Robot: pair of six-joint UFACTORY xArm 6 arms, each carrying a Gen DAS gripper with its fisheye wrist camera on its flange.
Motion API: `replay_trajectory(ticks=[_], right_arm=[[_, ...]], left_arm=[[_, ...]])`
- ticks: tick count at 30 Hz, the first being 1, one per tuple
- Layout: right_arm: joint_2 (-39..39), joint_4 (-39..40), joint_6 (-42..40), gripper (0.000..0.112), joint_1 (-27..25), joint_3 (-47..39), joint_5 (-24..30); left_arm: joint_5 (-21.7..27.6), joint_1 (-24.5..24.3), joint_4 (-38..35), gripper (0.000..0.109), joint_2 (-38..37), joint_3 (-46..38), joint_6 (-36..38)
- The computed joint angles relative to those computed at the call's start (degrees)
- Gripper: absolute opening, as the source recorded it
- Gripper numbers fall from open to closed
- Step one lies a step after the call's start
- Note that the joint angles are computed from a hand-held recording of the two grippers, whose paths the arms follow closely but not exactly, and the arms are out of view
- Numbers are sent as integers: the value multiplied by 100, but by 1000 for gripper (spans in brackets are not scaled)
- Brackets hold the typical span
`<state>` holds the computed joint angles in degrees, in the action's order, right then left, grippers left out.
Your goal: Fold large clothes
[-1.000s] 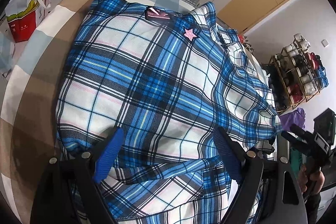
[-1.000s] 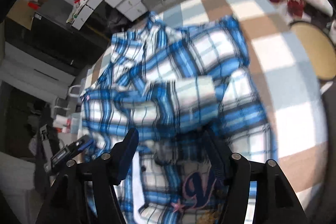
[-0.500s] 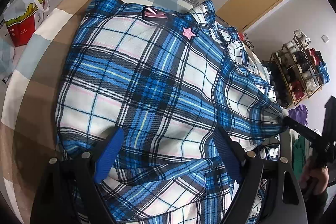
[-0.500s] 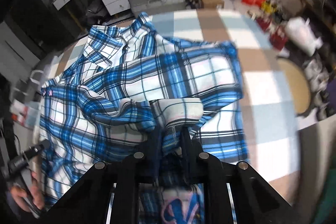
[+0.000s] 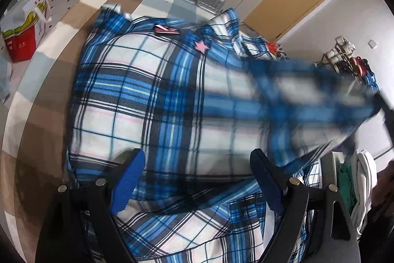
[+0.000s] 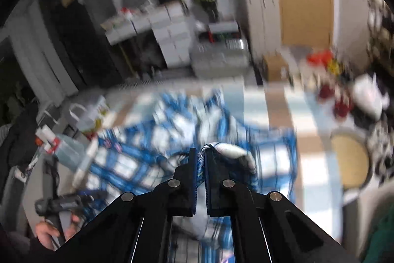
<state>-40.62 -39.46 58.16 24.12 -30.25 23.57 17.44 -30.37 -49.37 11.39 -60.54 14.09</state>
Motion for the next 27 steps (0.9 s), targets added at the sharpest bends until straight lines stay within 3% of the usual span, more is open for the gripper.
replay_trajectory(ticks=[1,5,11,14,17,20,22,23,25,27], right_arm=[[-42,-195,66,4,15,-98,1],[457,-605,241,4,155,-658,1006],[1680,380,-315,5,-350,-612,1949],[1856,730,-428,10,-623,-282,1545],[1644,492,-138,32,-615,-238,1687],[1204,3,353,41,-476,-272,1725],[1043,-449,628,79,-355,-283,1280],[1121,-483,542,85,-316,-316,965],[1514,-231,131,86,-231,-484,553],[2089,56,-90,86,-149,-713,489]], left_arm=[[-5,-12,79,84,22,-12,-48],[187,16,288,84,164,-112,-184],[402,92,109,84,159,-160,65],[423,131,73,84,135,-156,146],[409,171,73,84,155,-208,209],[421,170,142,84,234,-270,96],[490,190,148,84,348,-362,0],[518,201,239,84,409,-415,-142],[479,189,300,84,390,-392,-242],[544,188,638,84,386,-415,-556]])
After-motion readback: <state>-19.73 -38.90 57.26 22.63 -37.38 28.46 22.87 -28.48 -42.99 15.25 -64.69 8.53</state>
